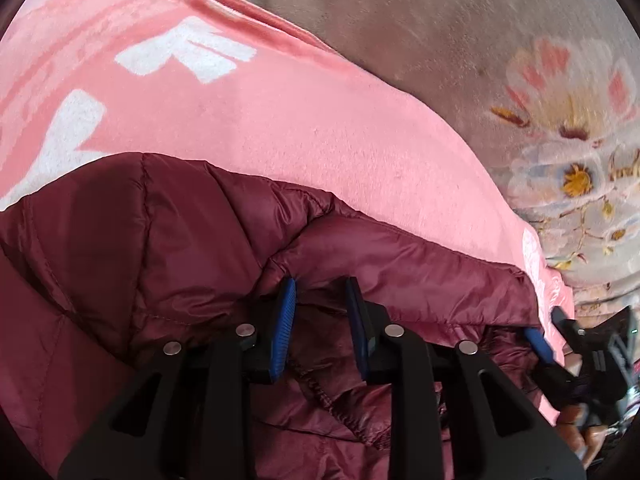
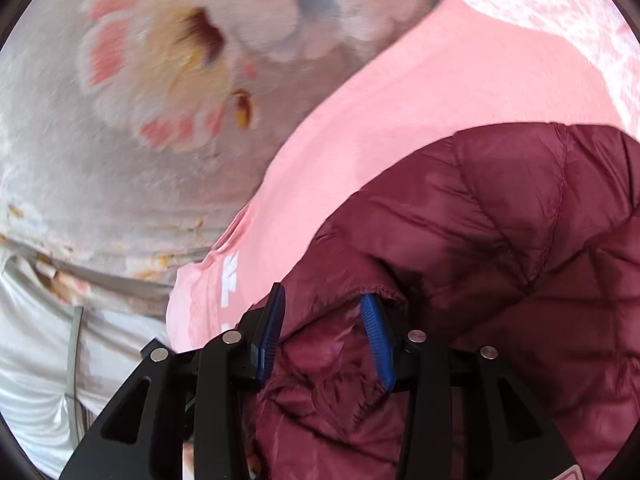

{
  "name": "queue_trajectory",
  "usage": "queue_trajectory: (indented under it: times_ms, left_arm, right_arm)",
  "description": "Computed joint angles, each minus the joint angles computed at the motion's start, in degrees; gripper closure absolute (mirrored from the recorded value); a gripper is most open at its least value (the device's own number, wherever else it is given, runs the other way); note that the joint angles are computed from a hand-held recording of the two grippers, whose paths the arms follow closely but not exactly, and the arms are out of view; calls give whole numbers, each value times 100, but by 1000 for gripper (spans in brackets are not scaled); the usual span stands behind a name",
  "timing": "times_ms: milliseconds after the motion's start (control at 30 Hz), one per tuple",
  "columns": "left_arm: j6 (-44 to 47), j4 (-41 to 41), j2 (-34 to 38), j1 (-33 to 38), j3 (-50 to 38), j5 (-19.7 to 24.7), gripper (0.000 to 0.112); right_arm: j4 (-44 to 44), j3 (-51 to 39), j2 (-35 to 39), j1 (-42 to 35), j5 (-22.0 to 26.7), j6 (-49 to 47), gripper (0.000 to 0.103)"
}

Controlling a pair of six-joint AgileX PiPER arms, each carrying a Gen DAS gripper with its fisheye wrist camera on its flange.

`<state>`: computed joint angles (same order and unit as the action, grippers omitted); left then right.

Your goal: Fold large clothes

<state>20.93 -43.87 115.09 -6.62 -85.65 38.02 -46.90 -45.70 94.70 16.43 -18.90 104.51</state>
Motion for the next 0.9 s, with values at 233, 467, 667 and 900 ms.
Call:
queue_trajectory:
  times_ms: [233,467,667,900]
  left_arm:
    - [378,-1,-201,-226,446,-687,87]
    - [704,150,-353,-453,852,-1377,87]
    - [375,605,-342,-576,856,-1573,87]
    - [-1033,2225,-278,-863,690,-1723,87]
  right_arm:
    - [-615,-960,-370,1278,3040,-590,74]
    - [265,-1929,980,1393,4289,-2200,95]
    - [-1057,-2279,1483,1962,5322,-1392,95]
    - [-1213,-2484,1681,2045,5583,-1361,95]
